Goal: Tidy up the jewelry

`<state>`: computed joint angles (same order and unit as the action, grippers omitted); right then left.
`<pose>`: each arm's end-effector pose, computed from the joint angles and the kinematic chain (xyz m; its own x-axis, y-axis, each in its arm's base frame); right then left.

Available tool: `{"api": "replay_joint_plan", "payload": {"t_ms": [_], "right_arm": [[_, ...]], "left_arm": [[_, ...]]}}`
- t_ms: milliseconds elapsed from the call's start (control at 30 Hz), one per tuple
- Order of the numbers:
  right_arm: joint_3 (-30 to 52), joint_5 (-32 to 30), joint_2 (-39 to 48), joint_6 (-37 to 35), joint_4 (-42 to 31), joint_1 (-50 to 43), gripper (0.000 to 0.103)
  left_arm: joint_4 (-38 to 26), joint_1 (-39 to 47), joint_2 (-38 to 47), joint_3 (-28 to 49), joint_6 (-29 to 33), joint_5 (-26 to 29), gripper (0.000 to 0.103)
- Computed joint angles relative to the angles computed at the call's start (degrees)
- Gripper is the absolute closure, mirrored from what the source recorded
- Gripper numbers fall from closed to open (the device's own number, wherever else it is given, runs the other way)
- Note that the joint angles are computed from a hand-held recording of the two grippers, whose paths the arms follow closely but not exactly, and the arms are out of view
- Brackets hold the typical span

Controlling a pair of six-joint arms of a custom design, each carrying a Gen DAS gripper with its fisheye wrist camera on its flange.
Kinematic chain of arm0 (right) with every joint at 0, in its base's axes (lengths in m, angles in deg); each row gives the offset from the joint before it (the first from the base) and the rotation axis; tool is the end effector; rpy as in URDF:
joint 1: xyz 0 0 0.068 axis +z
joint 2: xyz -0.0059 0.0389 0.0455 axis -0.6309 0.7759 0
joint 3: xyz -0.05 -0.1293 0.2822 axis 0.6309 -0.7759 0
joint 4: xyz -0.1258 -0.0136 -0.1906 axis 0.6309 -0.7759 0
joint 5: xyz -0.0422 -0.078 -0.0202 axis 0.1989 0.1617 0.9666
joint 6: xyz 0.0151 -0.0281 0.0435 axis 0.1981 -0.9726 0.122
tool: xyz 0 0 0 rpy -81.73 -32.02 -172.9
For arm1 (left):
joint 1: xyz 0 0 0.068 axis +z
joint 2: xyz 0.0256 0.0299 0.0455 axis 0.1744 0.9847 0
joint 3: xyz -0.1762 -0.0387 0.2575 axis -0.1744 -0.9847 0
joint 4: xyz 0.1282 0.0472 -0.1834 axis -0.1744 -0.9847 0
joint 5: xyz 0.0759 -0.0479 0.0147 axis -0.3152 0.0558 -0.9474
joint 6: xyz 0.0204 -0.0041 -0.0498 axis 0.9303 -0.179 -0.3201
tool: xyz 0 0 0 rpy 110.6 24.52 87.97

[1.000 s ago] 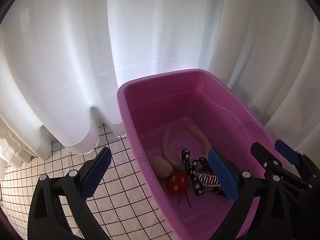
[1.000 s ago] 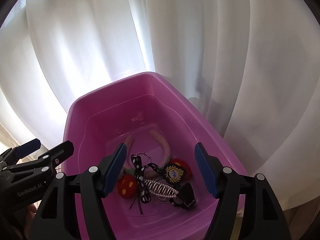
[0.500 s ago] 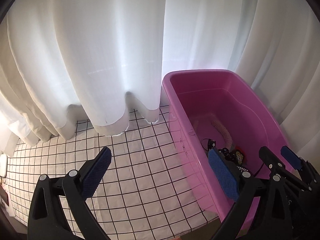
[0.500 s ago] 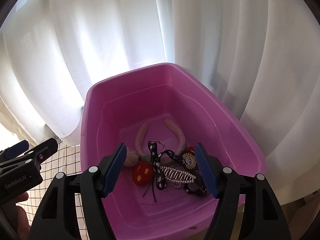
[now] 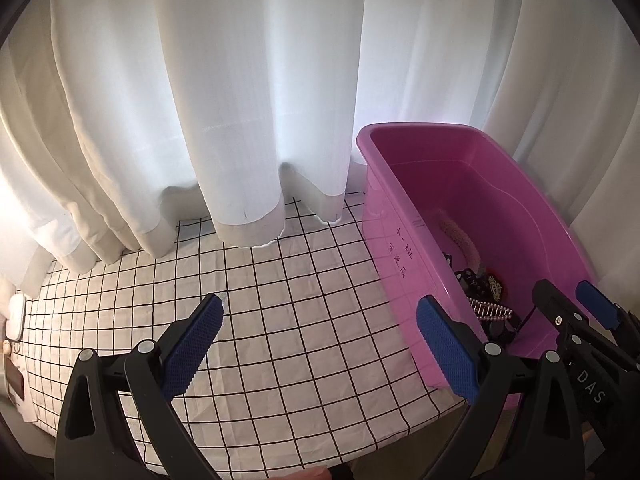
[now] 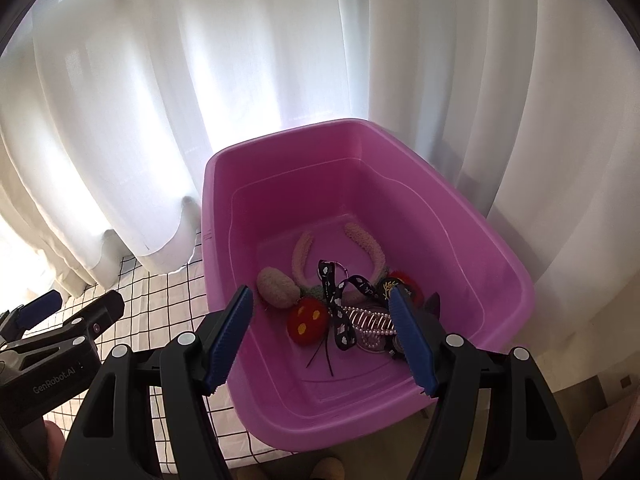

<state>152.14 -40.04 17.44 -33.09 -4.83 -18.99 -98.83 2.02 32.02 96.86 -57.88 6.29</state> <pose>0.2347 0.0721 0.3803 -0.7795 0.3208 -0.5381 0.3831 0.9237 -0.0042 0.2941 -0.0459 0.3621 -0.7586 0.2189 -0.6138 0.2993 0.9537 -0.0298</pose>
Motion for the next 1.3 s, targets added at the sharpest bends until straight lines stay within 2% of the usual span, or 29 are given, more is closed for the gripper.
{"api": "replay_joint_plan", "payload": {"t_ms": [400, 1300], "right_arm": [[1.31, 1.94, 0.02, 3.11, -2.58, 3.81, 0.036], [2.67, 2.33, 0.70, 3.61, -3.37, 5.24, 0.036]], "left_arm": [[-1.56, 3.01, -1.72, -1.30, 2.19, 1.59, 0.007], [-1.86, 4.28, -2.17, -1.31, 4.00, 1.92, 0.007]]}}
